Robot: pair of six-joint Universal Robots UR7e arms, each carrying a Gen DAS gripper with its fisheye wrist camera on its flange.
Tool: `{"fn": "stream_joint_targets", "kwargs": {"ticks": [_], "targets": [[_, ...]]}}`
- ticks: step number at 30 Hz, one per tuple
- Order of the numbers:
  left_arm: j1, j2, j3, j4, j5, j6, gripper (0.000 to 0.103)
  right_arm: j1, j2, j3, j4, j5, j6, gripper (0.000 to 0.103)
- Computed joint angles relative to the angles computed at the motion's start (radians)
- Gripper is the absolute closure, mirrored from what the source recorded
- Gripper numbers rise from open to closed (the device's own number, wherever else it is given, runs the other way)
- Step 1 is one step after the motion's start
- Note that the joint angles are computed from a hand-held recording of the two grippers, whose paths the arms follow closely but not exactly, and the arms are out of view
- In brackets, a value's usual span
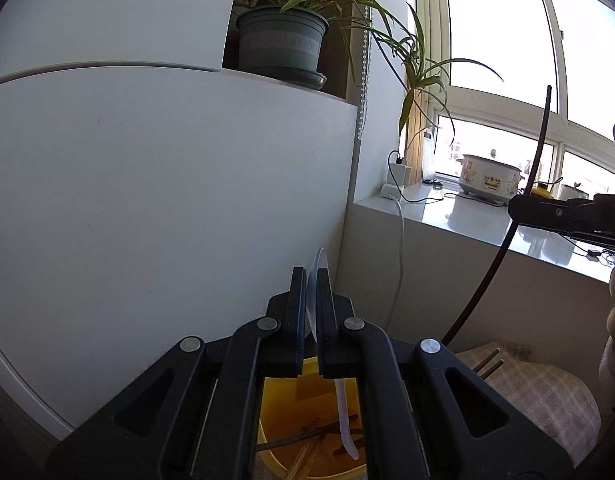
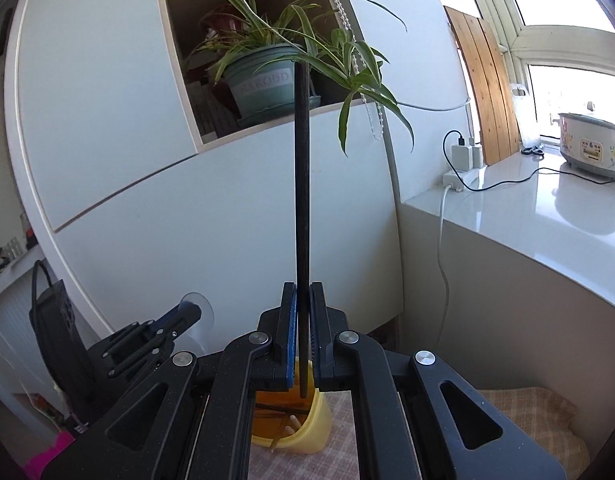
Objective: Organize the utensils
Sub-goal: 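Lift the clear spoon and black chopstick and carry them over the yellow container, then open both tools to drop the spoon and chopstick into the yellow container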
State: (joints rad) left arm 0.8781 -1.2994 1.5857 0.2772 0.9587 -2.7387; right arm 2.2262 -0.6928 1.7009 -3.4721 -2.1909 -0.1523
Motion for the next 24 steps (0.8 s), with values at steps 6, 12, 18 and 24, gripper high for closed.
{"fn": "stream_joint_targets", "kwargs": {"ticks": [6,12,18,24], "targets": [[0.010,0.003,-0.001,0.015,0.015,-0.016,0.101,-0.015,0.015,-0.012,0.070,0.018,0.031,0.099],[0.012,-0.003,0.005,0.029,0.022,-0.026,0.101,-0.021,0.025,-0.021,0.138,0.023,0.042,0.099],[0.008,-0.018,0.020,0.042,0.020,-0.041,0.101,-0.013,0.034,-0.030,0.181,0.003,0.044,0.099],[0.009,-0.033,0.025,0.051,0.029,-0.055,0.092,-0.010,0.041,-0.036,0.199,-0.017,0.053,0.099]]}}
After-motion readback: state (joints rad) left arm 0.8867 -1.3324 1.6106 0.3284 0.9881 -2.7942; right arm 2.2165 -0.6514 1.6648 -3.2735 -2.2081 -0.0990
